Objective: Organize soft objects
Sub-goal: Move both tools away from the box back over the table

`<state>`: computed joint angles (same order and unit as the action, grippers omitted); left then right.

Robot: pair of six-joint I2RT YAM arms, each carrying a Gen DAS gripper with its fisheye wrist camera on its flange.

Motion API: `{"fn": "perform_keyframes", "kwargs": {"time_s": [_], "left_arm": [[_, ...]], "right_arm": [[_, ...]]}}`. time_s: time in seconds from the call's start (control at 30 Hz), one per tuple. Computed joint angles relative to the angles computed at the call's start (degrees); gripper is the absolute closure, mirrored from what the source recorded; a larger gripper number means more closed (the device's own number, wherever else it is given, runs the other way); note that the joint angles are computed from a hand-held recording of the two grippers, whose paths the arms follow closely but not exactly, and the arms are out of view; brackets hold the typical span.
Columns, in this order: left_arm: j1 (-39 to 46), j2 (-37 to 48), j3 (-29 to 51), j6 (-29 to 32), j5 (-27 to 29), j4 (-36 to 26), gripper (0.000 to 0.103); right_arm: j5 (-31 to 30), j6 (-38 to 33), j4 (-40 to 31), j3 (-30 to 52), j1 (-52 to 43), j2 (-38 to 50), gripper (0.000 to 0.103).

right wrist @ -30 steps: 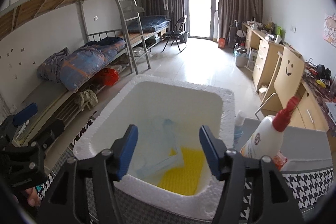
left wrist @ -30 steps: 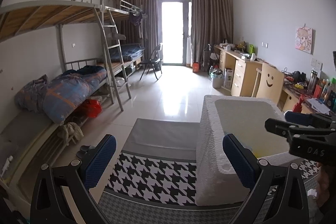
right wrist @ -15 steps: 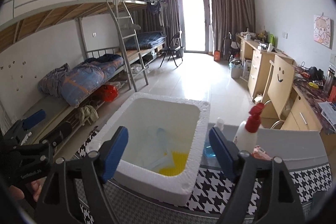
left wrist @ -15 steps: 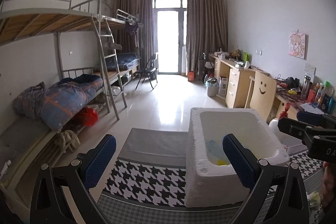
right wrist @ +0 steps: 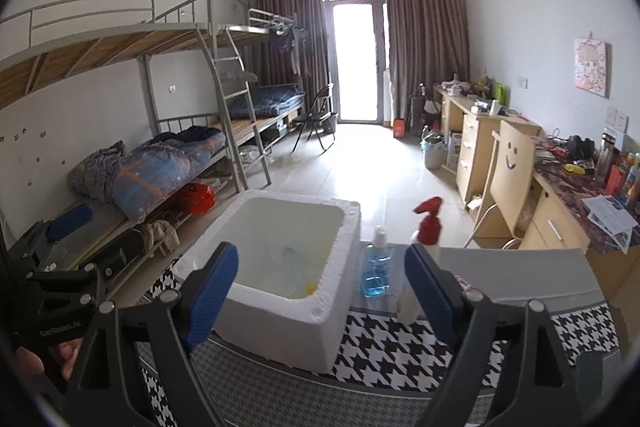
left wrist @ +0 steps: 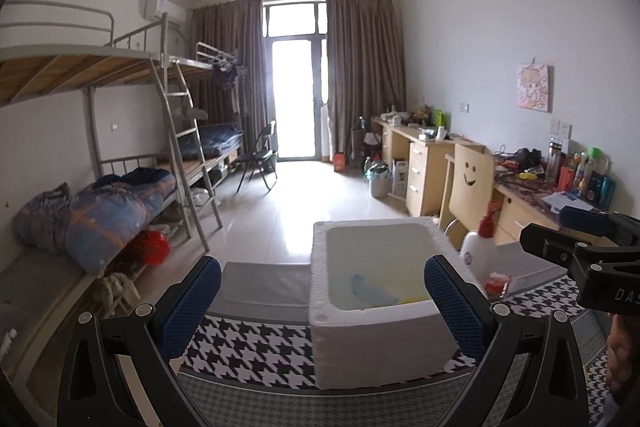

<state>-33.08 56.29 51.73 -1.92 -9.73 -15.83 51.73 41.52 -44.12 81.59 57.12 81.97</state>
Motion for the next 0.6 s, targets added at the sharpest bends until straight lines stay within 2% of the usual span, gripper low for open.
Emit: {"fn": "perform_keyframes", "kwargs": {"time_s": [0.6], "left_arm": [[-10.4, -8.8, -2.0, -1.9, -5.0, -4.5, 0.001]], "right_arm": [[10.5, 11.8, -11.2, -4.5, 10.3, -6.8, 0.015]]}}
